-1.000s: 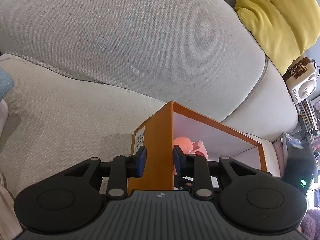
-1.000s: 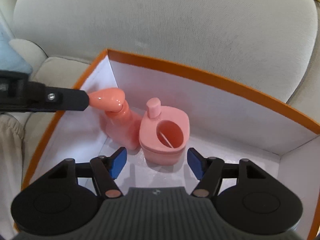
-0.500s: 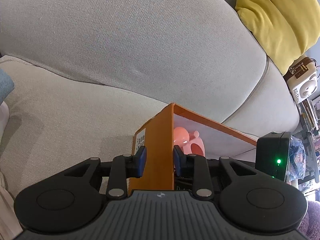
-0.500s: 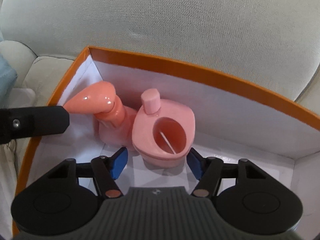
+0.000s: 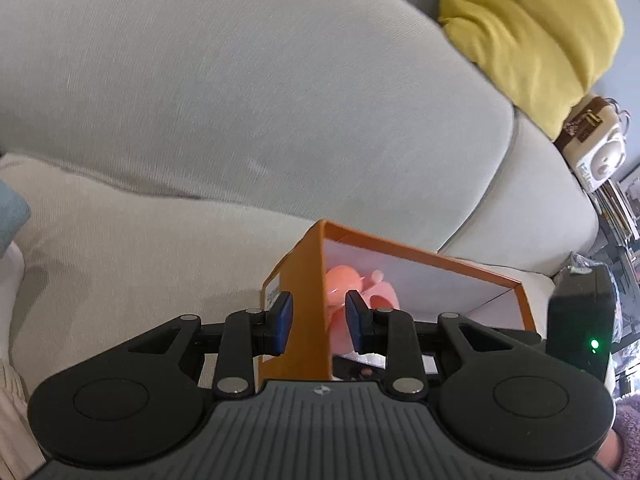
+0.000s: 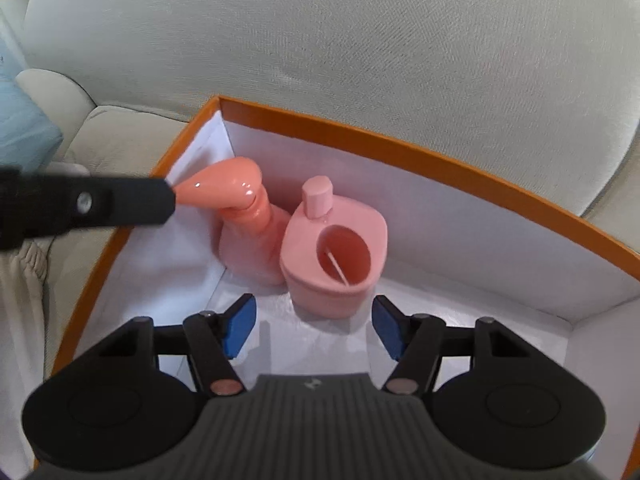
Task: Organize rigid objects
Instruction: 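Open the right gripper and lift both grippers away from the box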
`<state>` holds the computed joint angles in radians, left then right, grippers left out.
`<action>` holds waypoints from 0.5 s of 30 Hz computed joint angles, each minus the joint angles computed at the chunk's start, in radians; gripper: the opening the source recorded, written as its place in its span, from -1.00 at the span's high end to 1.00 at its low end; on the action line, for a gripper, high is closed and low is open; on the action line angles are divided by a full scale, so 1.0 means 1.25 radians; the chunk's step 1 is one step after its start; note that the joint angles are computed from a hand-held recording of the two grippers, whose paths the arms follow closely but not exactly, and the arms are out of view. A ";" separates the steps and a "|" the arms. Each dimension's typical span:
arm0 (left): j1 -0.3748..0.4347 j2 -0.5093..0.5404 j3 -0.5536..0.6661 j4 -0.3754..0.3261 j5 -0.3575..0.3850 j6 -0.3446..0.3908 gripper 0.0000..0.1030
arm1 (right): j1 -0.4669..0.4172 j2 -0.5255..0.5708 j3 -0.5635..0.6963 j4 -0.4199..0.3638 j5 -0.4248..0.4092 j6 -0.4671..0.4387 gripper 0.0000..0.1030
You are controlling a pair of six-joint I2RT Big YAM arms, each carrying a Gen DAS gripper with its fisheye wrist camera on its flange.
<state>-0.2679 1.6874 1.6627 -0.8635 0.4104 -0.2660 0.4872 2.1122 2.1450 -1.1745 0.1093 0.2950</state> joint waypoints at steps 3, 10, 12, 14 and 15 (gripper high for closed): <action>-0.008 -0.029 -0.029 0.045 -0.014 0.015 0.36 | 0.004 -0.049 -0.083 0.058 0.009 0.015 -0.27; -0.026 -0.109 -0.118 0.174 -0.016 0.028 0.36 | 0.013 -0.211 -0.332 0.272 0.032 0.058 -0.27; -0.031 -0.134 -0.143 0.198 -0.012 0.032 0.36 | 0.030 -0.278 -0.421 0.330 0.070 0.072 -0.27; -0.035 -0.155 -0.162 0.209 -0.007 0.040 0.35 | 0.058 -0.334 -0.491 0.374 0.116 0.098 -0.27; -0.039 -0.168 -0.173 0.210 -0.014 0.047 0.35 | 0.064 -0.354 -0.515 0.390 0.132 0.108 -0.27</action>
<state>-0.3162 1.4777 1.4469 -0.6006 0.3929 -0.2073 0.5667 1.6694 1.5011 -0.6871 0.2747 0.4297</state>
